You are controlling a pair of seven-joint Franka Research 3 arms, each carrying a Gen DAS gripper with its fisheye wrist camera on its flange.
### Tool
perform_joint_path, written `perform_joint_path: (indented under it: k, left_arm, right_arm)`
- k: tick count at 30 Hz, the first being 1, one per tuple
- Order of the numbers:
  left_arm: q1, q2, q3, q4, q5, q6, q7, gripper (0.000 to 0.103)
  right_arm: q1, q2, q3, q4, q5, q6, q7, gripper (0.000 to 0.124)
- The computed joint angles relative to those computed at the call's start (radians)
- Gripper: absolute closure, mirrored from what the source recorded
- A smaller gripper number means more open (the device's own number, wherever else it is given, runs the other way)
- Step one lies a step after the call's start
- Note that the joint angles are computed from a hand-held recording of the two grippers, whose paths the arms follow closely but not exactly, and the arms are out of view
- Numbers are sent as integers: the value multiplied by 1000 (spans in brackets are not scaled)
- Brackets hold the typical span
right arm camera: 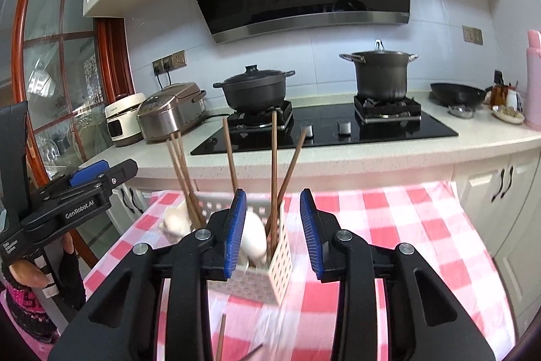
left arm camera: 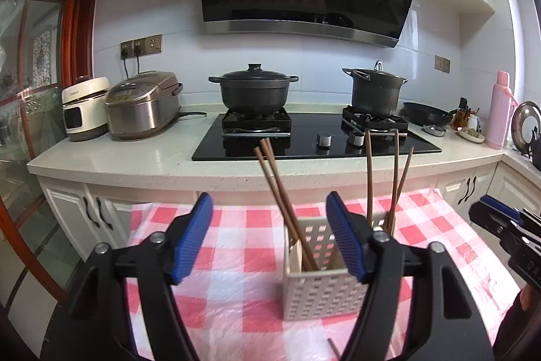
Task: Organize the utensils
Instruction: 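Move both open tools back down toward the last brown chopsticks on the cloth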
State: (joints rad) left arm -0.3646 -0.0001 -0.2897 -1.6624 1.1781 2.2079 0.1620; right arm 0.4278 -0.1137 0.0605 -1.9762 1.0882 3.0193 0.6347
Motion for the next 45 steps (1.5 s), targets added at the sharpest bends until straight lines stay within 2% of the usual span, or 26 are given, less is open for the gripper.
perform_joint_path:
  k: [4,12,14,18,25,32,35,37,40,45]
  left_arm:
    - [-5,-44,-14,-65,-4,-8,-40,21]
    - [-16,-80,-58,-169,-26,-12,-41,9]
    - [-24,-80,-66,-190,-38,-19,-44,9]
    - [-29,-89,-65,-247,-96,31,-60,9]
    - [-39,-82,-72,-296,-138,68,-77,9]
    - [-66,-27,-71,-266,-163,82,1,9]
    - [-80,10,-62,-240,-200,104,81,16]
    - [-91,38,-55,-216,-217,105,126,32]
    - [-97,69,-39,-195,-278,145,198,50]
    - [-115,114,-23,-157,-320,169,268,56]
  right_arm:
    - [15,-52,-7,-83,34,16,-25,89]
    - [37,-123,-28,-226,21,14,17,87]
    - [40,-134,-35,-257,6,11,38,87]
    - [45,-146,-37,-314,-40,30,75,87]
    - [63,-156,-55,-383,-88,25,127,87]
    - [68,-155,-75,-412,-117,33,155,87]
    - [68,-158,-88,-419,-114,29,156,87]
    - [67,-156,-95,-417,-108,21,156,87]
    - [64,-152,-101,-416,-91,11,147,87]
    - [59,-142,-101,-406,-48,-12,117,87]
